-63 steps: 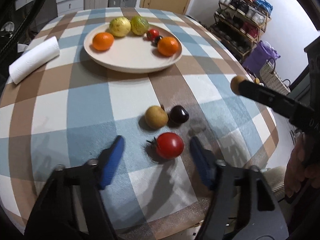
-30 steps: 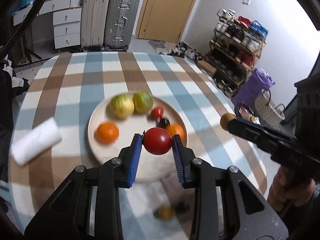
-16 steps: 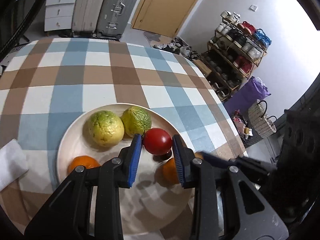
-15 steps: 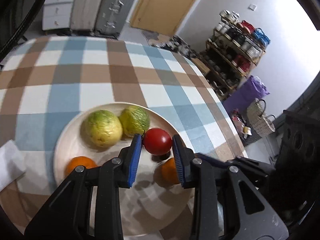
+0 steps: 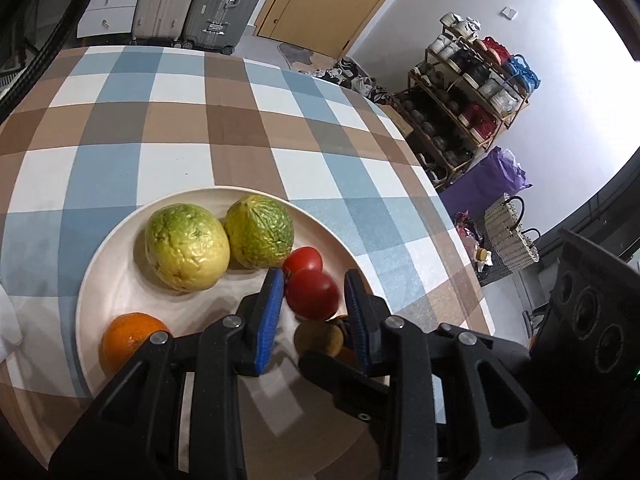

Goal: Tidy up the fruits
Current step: 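Carry the tomato and tan fruit onto the cream plate and open both tools, then withdraw both tools from the plate toward the last two fruits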

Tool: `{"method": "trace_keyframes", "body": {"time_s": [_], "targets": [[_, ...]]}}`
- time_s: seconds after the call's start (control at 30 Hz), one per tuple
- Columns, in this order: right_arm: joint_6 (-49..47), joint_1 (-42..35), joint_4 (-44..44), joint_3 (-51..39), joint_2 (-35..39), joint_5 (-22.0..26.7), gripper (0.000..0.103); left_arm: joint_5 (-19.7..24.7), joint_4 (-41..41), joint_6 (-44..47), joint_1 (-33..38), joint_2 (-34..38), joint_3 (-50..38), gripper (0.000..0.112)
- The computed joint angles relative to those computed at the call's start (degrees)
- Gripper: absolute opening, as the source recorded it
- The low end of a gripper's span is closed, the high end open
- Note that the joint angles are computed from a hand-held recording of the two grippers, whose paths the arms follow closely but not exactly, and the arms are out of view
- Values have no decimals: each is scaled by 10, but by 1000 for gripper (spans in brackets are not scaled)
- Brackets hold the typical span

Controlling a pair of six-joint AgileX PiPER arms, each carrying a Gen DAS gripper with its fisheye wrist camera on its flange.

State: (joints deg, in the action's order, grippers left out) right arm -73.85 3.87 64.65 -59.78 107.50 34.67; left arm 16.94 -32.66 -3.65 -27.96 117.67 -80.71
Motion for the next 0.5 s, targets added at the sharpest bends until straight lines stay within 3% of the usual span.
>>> {"method": "trace_keyframes", "body": {"time_s": [0.2, 0.3, 0.43, 0.5], "targets": [[3, 18, 4, 8, -2, -38, 26, -13, -4, -1, -2, -18, 19, 32], [-41, 33, 31, 27, -16, -81, 36, -23, -27, 27, -5, -37, 37, 43], [-126, 18, 86, 54, -39, -67, 50, -47, 26, -25, -17, -80, 76, 53], [-147, 8, 102, 66, -54, -67, 51, -62, 71, -73, -26, -108, 103, 59]]}}
